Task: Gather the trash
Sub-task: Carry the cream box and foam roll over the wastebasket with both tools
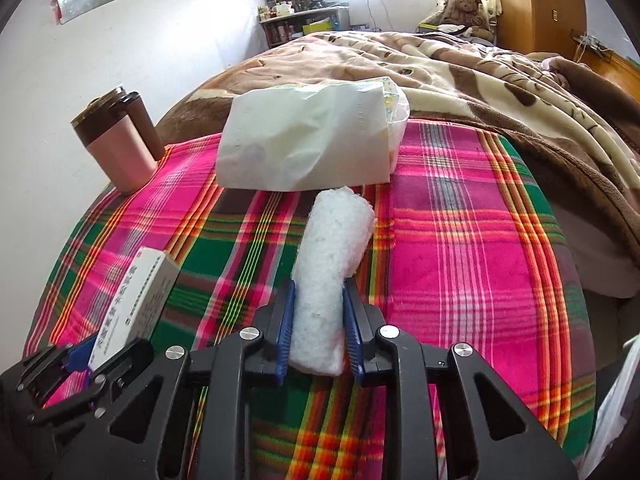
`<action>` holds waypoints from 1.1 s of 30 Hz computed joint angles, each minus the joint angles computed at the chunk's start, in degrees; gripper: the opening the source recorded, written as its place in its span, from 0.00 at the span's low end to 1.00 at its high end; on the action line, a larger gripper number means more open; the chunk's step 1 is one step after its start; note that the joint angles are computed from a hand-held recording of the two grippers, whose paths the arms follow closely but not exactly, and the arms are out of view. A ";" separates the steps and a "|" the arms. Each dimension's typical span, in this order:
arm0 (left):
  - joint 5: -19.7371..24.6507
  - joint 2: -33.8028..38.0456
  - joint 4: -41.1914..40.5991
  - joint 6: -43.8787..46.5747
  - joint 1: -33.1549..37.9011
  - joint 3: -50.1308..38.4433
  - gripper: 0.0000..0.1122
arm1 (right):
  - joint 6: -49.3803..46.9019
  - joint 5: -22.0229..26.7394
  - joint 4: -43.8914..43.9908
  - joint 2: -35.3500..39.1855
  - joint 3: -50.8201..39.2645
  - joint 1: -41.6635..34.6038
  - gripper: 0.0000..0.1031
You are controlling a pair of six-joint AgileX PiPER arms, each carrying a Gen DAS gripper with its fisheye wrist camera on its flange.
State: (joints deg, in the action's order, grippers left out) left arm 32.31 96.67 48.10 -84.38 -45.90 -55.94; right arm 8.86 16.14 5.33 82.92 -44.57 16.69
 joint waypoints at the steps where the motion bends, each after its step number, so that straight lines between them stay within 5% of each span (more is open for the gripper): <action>1: -0.18 -0.22 0.02 -0.21 -0.13 0.21 0.35 | -0.98 -0.08 0.95 -0.46 0.44 -0.10 0.22; 17: 3.55 -5.77 2.83 -6.37 -7.35 3.35 0.35 | -8.32 0.98 10.05 -12.54 8.79 -1.18 0.22; 22: 5.57 -7.20 4.16 -8.46 -10.85 3.35 0.35 | -4.63 1.86 6.06 -17.74 11.16 -1.06 0.22; 33: 11.02 -8.58 7.40 -13.01 -19.78 1.45 0.35 | -13.61 8.65 13.99 -30.95 15.68 -8.76 0.22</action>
